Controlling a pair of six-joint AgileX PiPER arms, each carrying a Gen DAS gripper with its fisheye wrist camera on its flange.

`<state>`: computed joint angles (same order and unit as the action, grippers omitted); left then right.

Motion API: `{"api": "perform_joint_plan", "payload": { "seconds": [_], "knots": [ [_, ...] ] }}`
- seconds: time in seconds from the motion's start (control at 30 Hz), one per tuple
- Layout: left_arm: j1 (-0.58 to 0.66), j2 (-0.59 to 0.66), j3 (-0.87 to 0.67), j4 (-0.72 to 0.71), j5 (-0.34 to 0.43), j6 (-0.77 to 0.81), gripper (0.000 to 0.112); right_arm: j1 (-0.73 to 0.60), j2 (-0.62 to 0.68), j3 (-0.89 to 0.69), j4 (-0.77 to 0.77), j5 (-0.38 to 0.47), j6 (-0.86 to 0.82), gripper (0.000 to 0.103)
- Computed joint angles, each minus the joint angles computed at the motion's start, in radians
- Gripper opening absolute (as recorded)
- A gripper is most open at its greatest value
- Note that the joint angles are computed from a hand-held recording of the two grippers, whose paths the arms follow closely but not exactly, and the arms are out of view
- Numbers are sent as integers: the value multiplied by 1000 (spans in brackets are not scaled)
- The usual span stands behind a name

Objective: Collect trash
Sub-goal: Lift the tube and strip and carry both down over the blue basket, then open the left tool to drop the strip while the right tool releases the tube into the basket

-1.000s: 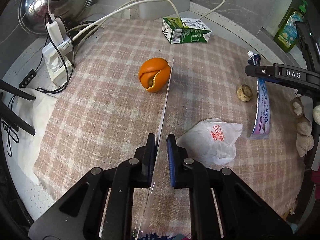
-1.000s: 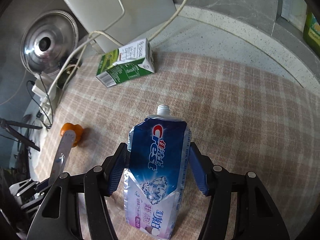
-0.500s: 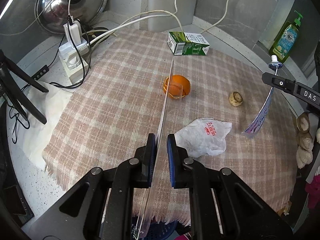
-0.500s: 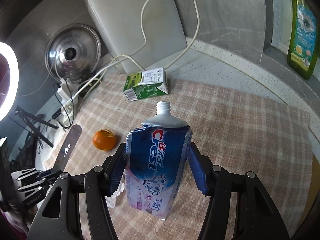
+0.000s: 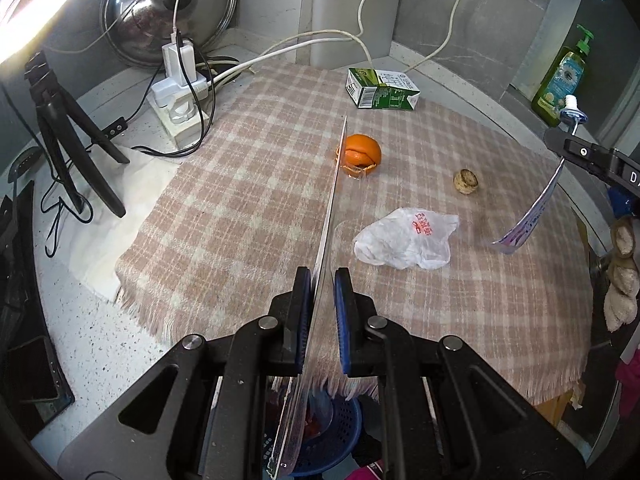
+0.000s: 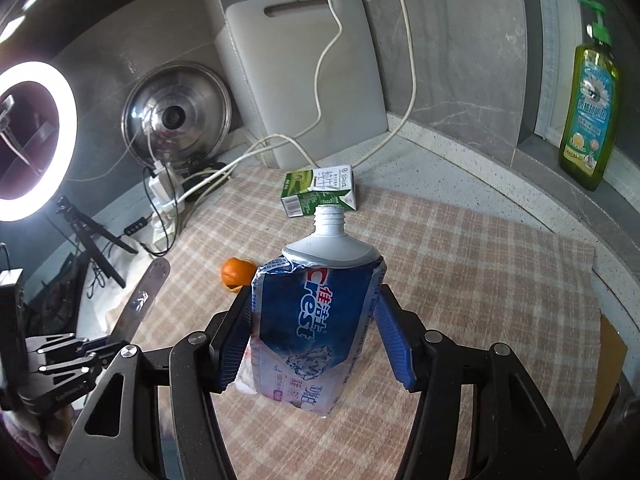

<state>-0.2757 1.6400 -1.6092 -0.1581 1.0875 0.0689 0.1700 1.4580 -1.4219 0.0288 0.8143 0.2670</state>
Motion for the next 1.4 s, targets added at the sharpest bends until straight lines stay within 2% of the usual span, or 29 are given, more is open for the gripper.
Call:
{"api": "perform_joint_plan", "payload": {
  "seconds": [0.4, 0.73, 1.07, 1.4],
  "knots": [
    [104, -215, 236, -54, -4, 101, 10, 232, -100, 19, -209, 72, 259, 59],
    [245, -357, 399, -129, 39, 242, 10, 511, -145, 42, -406, 154, 533, 59],
    [374, -458, 550, -173, 87, 367, 10, 752, -110, 36, -537, 229, 742, 58],
    [473, -504, 694, -196, 105, 452, 10, 893, -38, 40, -543, 242, 846, 58]
  ]
}}
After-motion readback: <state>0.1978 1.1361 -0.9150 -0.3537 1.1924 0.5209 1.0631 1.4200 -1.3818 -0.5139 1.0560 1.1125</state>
